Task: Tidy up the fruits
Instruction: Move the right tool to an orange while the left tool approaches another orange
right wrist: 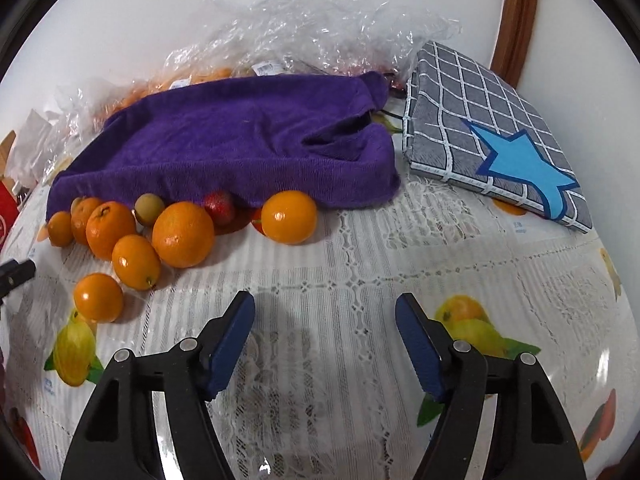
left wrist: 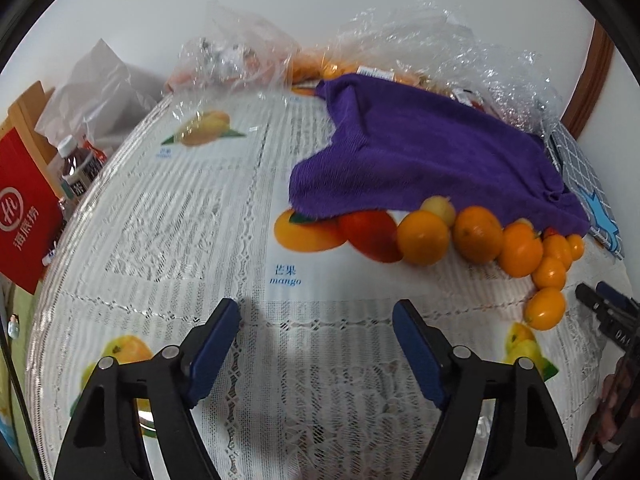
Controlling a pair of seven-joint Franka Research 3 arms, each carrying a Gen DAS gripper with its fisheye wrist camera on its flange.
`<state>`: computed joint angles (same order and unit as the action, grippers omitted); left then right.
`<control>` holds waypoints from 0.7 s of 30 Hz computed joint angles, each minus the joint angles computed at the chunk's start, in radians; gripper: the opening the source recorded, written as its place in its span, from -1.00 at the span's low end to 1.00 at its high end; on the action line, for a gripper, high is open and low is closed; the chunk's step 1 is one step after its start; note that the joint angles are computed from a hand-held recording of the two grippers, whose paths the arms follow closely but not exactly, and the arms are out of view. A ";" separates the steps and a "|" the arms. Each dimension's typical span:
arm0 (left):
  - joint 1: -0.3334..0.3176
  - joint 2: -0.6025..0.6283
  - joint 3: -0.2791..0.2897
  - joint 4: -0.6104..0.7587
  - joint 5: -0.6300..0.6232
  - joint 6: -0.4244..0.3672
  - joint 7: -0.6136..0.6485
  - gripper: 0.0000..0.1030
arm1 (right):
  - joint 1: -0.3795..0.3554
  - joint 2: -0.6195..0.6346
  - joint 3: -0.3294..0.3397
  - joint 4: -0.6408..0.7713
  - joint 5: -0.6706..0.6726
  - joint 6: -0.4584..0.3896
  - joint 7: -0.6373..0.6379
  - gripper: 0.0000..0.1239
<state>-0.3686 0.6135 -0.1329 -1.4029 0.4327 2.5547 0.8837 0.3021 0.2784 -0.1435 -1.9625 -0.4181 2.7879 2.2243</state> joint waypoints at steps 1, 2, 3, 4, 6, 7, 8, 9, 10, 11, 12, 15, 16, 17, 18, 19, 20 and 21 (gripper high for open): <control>-0.009 -0.003 0.011 -0.008 0.016 0.012 -0.013 0.45 | -0.003 0.002 0.002 0.001 0.006 0.002 -0.003 0.13; -0.008 -0.001 0.010 -0.008 0.018 0.013 -0.013 0.45 | -0.012 0.008 0.009 0.009 0.027 0.000 -0.017 0.10; -0.006 -0.003 0.008 -0.013 0.018 0.022 -0.011 0.45 | -0.022 0.013 0.019 0.014 0.054 0.003 -0.036 0.09; 0.000 -0.004 0.002 -0.018 0.014 0.032 -0.004 0.45 | -0.031 0.018 0.024 0.019 0.078 0.008 -0.051 0.07; 0.004 -0.005 0.000 -0.025 0.012 0.048 0.003 0.45 | -0.033 0.022 0.023 0.023 0.103 0.020 -0.064 0.02; 0.005 -0.006 -0.001 -0.028 0.010 0.053 0.004 0.45 | -0.036 0.028 0.025 0.029 0.119 0.024 -0.078 0.01; 0.008 -0.006 -0.003 -0.028 0.005 0.056 0.006 0.45 | -0.037 0.034 0.026 0.036 0.131 0.026 -0.094 0.01; 0.013 -0.005 -0.008 -0.028 -0.004 0.060 0.013 0.45 | -0.039 0.042 0.030 0.046 0.145 0.027 -0.116 0.01; 0.022 -0.003 -0.016 -0.028 -0.017 0.067 0.025 0.46 | -0.032 0.047 0.025 0.053 0.148 0.027 -0.122 0.01; 0.028 -0.004 -0.023 -0.031 -0.028 0.073 0.035 0.49 | -0.030 0.057 0.026 0.067 0.156 0.027 -0.135 0.01; 0.034 -0.005 -0.027 -0.035 -0.038 0.082 0.041 0.49 | -0.030 0.067 0.028 0.081 0.171 0.024 -0.149 0.01; 0.041 -0.006 -0.031 -0.043 -0.061 0.103 0.051 0.49 | -0.031 0.088 0.031 0.110 0.213 0.022 -0.180 0.01; 0.042 -0.005 -0.032 -0.041 -0.066 0.104 0.056 0.49 | -0.036 0.099 0.037 0.127 0.233 0.011 -0.199 0.00; 0.043 -0.004 -0.035 -0.042 -0.072 0.109 0.064 0.49 | -0.040 0.113 0.042 0.149 0.251 -0.007 -0.219 0.00; 0.049 -0.003 -0.043 -0.043 -0.082 0.115 0.077 0.49 | -0.029 0.123 0.032 0.163 0.247 -0.012 -0.219 -0.01; 0.056 -0.002 -0.053 -0.044 -0.095 0.124 0.092 0.49 | -0.026 0.128 0.029 0.170 0.251 -0.014 -0.227 -0.05; 0.060 -0.001 -0.059 -0.046 -0.106 0.131 0.105 0.49 | -0.017 0.137 0.021 0.184 0.243 -0.021 -0.231 -0.13; 0.066 0.001 -0.069 -0.045 -0.119 0.138 0.123 0.49 | -0.005 0.143 0.010 0.191 0.231 -0.023 -0.227 -0.17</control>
<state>-0.3029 0.6147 -0.2021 -1.4483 0.3139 2.6926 1.0062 0.2967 0.4209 -0.1334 -1.7720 -0.1868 2.7649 1.9968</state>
